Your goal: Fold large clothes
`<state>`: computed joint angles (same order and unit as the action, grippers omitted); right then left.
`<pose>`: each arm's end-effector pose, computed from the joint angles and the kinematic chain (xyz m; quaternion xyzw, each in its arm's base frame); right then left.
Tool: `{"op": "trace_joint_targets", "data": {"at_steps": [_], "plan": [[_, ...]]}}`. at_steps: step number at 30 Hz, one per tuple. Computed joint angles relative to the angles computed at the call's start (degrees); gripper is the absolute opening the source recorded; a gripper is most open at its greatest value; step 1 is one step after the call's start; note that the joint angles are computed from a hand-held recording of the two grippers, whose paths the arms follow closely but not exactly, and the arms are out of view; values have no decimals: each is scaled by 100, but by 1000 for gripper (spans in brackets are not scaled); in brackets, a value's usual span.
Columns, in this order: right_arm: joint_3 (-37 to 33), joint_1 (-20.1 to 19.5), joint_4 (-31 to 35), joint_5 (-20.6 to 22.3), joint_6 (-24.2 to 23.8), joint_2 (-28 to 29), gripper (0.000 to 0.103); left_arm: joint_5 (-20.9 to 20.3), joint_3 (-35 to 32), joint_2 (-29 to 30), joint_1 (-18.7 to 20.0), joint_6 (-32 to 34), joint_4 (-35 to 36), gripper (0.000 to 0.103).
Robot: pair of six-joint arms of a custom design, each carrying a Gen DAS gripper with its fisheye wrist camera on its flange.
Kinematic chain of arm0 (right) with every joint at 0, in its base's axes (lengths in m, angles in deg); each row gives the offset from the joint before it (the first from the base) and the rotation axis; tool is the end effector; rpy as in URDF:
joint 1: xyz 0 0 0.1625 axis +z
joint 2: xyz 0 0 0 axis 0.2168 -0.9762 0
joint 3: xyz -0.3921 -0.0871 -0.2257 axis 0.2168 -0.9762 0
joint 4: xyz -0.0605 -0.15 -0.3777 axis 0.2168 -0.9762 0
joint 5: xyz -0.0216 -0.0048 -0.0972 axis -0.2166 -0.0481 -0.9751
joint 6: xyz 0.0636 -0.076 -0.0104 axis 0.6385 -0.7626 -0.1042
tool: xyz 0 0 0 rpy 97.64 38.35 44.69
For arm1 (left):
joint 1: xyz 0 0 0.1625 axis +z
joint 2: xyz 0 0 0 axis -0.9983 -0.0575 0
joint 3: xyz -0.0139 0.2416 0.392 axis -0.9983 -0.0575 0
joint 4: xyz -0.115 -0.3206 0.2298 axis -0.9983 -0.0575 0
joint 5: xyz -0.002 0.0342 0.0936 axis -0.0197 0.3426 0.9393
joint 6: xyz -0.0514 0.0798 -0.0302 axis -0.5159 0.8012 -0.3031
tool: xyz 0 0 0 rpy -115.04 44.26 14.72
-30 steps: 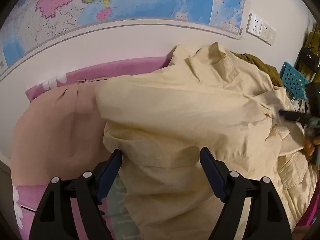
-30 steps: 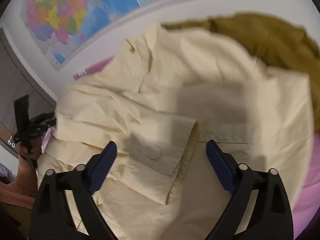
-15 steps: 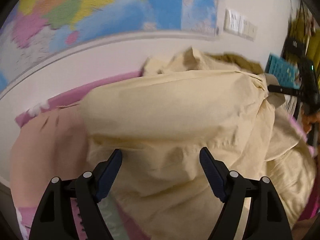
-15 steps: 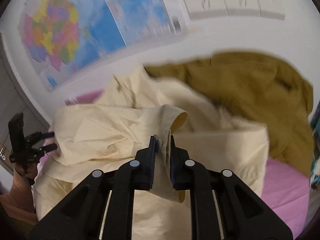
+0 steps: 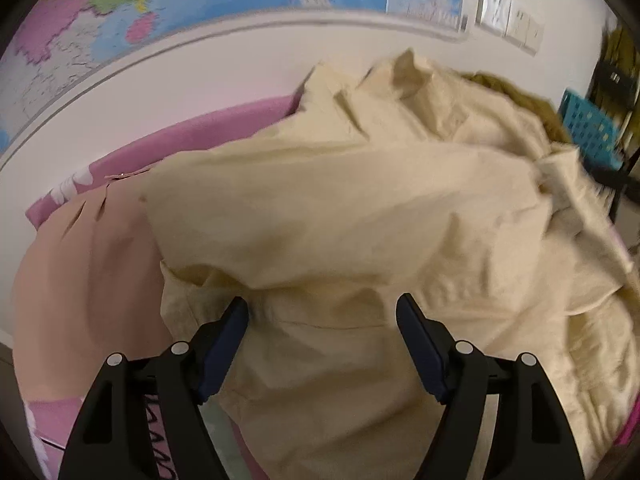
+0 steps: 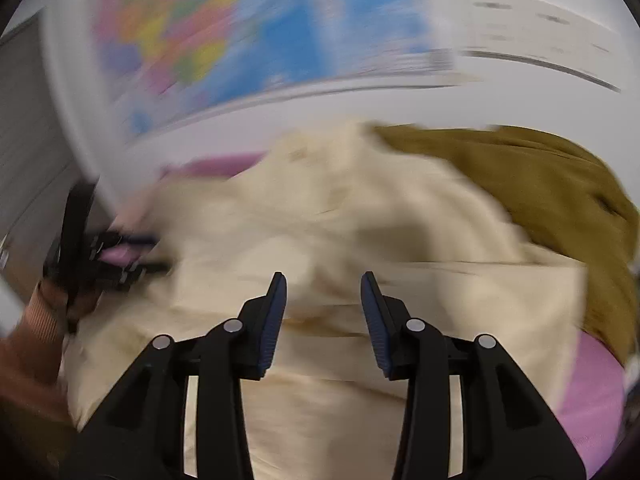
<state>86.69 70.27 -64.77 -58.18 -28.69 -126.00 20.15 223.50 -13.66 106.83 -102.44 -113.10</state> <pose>0.0899 -0.4050 0.3423 0.4080 -0.8823 0.2150 0.0941 -0.2658 -0.3183 0.1409 0.1316 0.8835 -0.2852 0.3475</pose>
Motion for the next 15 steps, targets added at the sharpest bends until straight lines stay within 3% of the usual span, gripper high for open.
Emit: {"op": "trace_joint_targets", "data": {"at_steps": [2,5,6,10,13,15], "plan": [[95,198,-298,-409,-32,367,40,-28,240,-292,-243,-185,-178,76],[37,354,-739,-1221,181,1130,44,-79,568,-849,-793,-916,172,81],[10,311,-744,-1311,238,1229,44,-158,668,-995,-940,-1112,195,82],[179,253,-671,-849,185,732,48,-710,1263,-1936,-1764,-2219,517,85],[271,79,576,-42,-173,-104,53,-1135,1700,-2200,-2268,-2732,173,85],[330,47,1407,219,-437,-463,56,-1423,2064,-2302,-2615,-3136,-310,85]]}}
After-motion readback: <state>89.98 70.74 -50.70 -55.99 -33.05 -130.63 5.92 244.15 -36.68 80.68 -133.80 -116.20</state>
